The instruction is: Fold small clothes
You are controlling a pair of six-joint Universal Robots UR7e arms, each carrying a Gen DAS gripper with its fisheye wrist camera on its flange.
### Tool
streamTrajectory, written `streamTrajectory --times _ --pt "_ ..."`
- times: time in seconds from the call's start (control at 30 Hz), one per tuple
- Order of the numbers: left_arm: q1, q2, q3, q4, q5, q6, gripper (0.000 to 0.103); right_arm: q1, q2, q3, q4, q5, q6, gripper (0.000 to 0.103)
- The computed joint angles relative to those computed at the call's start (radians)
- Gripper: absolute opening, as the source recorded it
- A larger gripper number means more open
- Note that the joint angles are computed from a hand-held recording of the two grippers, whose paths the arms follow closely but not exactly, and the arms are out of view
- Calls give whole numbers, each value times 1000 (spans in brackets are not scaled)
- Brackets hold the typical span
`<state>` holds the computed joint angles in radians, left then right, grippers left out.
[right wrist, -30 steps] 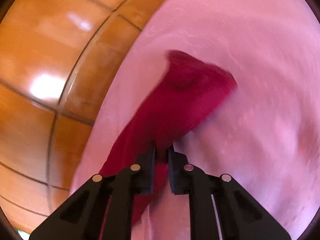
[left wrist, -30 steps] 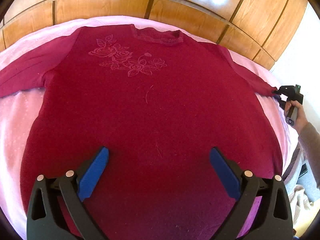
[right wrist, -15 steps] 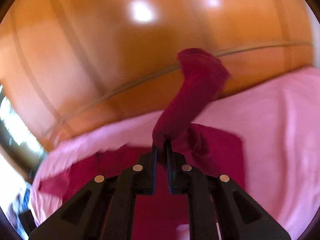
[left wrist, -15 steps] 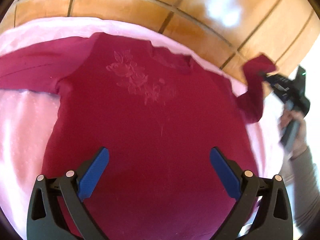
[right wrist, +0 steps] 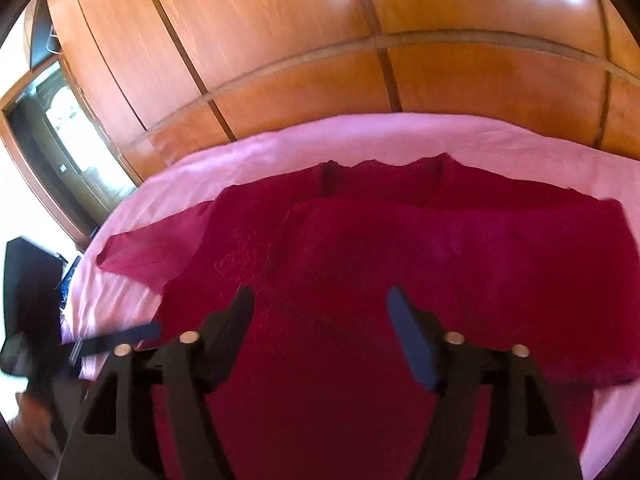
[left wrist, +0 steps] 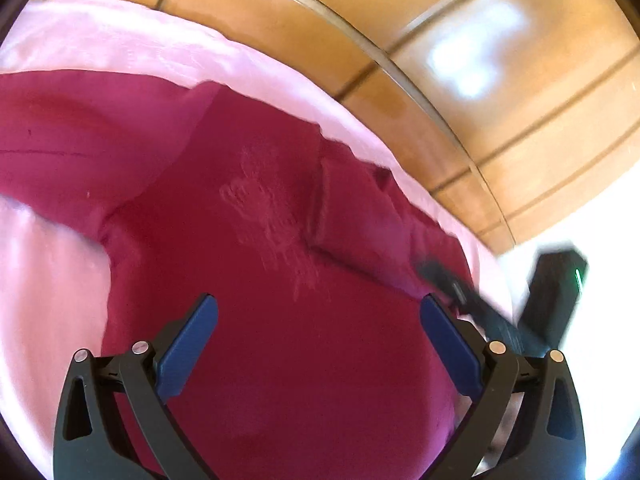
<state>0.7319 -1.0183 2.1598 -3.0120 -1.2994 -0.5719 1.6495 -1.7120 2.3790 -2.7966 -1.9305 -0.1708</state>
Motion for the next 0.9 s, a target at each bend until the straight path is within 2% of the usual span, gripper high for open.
streamTrajectory --times 0.07,0.2,0.23,0.3,0.37,0.4,0.43,0.5,0.53,0.67,0.73,0.83,0.9 --pt "15 30 -40 2 -3 -4 95 -8 -70 23 30 -7 21 74" --pt "31 114 -149 63 -2 35 88 -68 -243 76 95 -35 66 75" --pt "40 145 -189 95 -13 46 88 -84 -277 84 108 -39 70 76" --pt "66 192 -244 121 -81 51 83 -125 -359 94 150 -43 77 77" --pt "71 233 -286 149 -78 43 77 -175 -417 96 173 -35 78 77" --pt "75 255 -307 156 -86 50 71 -205 -439 98 174 -25 81 77" --pt "79 274 -331 175 -93 55 59 -222 -455 94 182 -19 82 77" --pt "83 306 -369 185 -105 79 25 -249 -483 85 189 -5 90 77" --pt "80 312 -378 176 -100 92 12 -258 -497 77 187 6 94 77" --pt "66 281 -354 81 -73 114 11 -259 -450 58 103 87 105 78" --pt "49 239 -312 37 -32 151 11 -240 -397 37 81 88 85 76" --pt "34 194 -273 41 38 178 11 -247 -298 16 54 92 63 70" --pt "35 184 -262 53 76 181 11 -250 -208 4 25 50 66 68"
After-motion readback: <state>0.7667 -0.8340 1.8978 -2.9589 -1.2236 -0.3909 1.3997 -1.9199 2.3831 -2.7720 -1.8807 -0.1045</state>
